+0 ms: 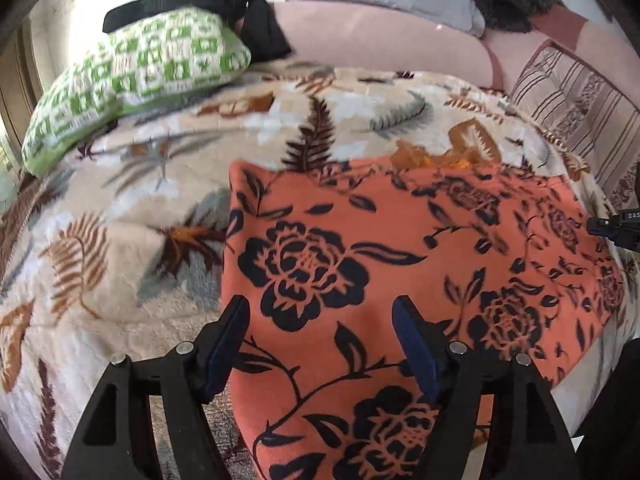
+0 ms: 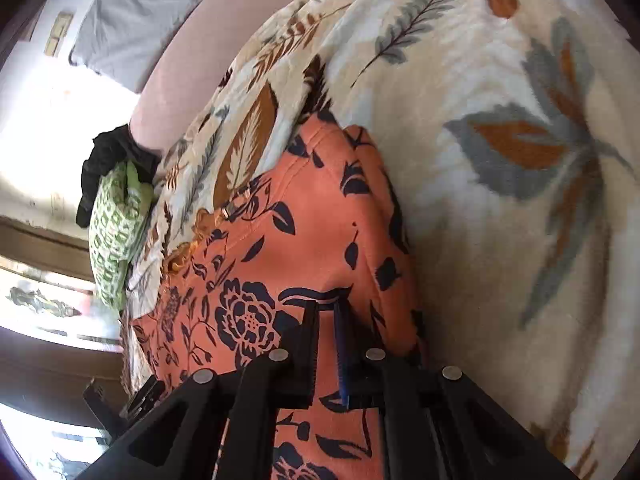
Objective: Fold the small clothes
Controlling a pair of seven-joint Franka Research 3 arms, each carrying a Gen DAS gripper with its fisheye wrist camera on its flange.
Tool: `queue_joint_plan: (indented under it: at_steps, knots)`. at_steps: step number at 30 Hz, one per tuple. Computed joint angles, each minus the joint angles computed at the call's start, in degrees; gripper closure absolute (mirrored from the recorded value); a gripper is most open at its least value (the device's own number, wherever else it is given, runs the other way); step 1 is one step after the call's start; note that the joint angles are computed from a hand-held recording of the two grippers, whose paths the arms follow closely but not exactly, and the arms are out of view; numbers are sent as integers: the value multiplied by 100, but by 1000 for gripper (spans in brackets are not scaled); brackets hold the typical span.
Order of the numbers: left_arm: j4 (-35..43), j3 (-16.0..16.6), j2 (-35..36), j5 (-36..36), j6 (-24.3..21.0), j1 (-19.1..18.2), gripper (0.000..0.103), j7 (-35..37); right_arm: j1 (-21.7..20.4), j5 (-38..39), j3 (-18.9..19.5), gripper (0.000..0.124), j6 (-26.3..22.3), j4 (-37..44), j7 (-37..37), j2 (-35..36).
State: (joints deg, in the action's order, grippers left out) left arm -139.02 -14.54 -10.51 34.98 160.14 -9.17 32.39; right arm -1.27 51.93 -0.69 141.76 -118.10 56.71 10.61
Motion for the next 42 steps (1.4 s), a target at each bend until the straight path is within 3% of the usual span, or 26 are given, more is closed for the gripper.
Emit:
queue_joint_plan:
  at_steps: [1, 3, 5, 7, 8, 9, 10, 12, 14, 15, 17, 18, 19, 20, 22, 24, 27, 29, 30, 31, 33, 35, 39, 42]
  knots:
    - [-74, -21, -167, 168, 124, 9, 29, -101, 67, -165, 27, 111, 170, -95, -190, -168]
    - [-219, 4, -329, 147, 412, -45, 28, -47, 45, 122, 79, 111, -142, -56, -761, -332]
    - [-361, 324, -155, -1118, 574, -432, 27, 886, 22, 486, 80, 102, -589, 159, -1141, -232]
    - [-316, 550, 229, -1784, 259, -713, 28, 1170, -20, 602, 65, 73, -1061, 616, -1158, 230]
    - [-335, 394, 188, -1514, 365, -553, 28, 1132, 36, 375, 43, 43, -961, 822, -849, 510]
    - [-269, 172, 104, -1139, 222, -378, 28, 943, 188, 54, -82, 48, -656, 915, -282, 725]
    - [-234, 144, 10, -1105, 214, -363, 28, 1023, 141, 136, -96, 54, -670, 991, 65, 845]
    - [-236, 114, -131, -815, 685, -164, 27, 967, -113, 510, 184, 54, -585, 918, -348, 645]
    - [79, 187, 77, -854, 692, -45, 24, 1071, -129, 704, 282, 54, -475, 934, -874, 497]
    - [254, 224, 261, -901, 714, 12, 24, 1119, -177, 829, 294, 54, -673, 1109, -894, 592]
    - [575, 405, 761, -1372, 823, 41, 24, 1412, -335, 1033, 317, 54, -1294, 1689, -775, 1067]
    - [777, 345, 1015, -1906, 582, 143, 24, 1696, -241, 783, 209, 54, -1293, 1966, -512, 1328]
    - [968, 258, 1288, -2237, 392, 304, 24, 1845, -120, 376, 123, 54, -996, 2094, -146, 1522]
    - [1153, 354, 1523, -2166, 184, 294, 24, 1659, -200, 370, 166, 58, -873, 2235, 103, 1746]
    - [1320, 705, 1610, -1418, -146, 26, 24, 904, -566, 1091, 443, 60, -791, 2047, -3, 1669]
    - [1141, 570, 1447, -1619, 140, 149, 24, 950, -393, 852, 450, 58, -367, 1539, -347, 1164]
    - [883, 579, 1137, -622, 365, 113, 24, 92, -474, 1205, 521, 55, -836, 982, -1115, 623]
    - [1125, 465, 1335, -1158, -222, 118, 23, 742, -235, 798, 350, 46, -644, 778, -938, 582]
    - [1251, 285, 1479, -1822, -495, 315, 23, 1272, -110, 468, 213, 48, -566, 839, -616, 753]
    - [1223, 292, 1478, -2101, -448, 353, 22, 1400, -186, 540, 225, 52, -594, 801, -424, 790]
    - [1057, 487, 1094, -1598, -622, 160, 24, 619, -164, 800, 230, 53, -313, 437, -309, 391]
    - [577, 446, 491, -1135, -206, 177, 23, 187, -93, 1037, 266, 53, -98, -25, -921, -196]
    - [-268, 258, -619, -954, 28, -1, 22, -29, 99, 1548, 54, 52, -690, -901, -1706, -1127]
    - [-750, 69, -931, -1198, 142, -200, 17, 143, 208, 1825, -171, 50, -1131, -1288, -1985, -1201]
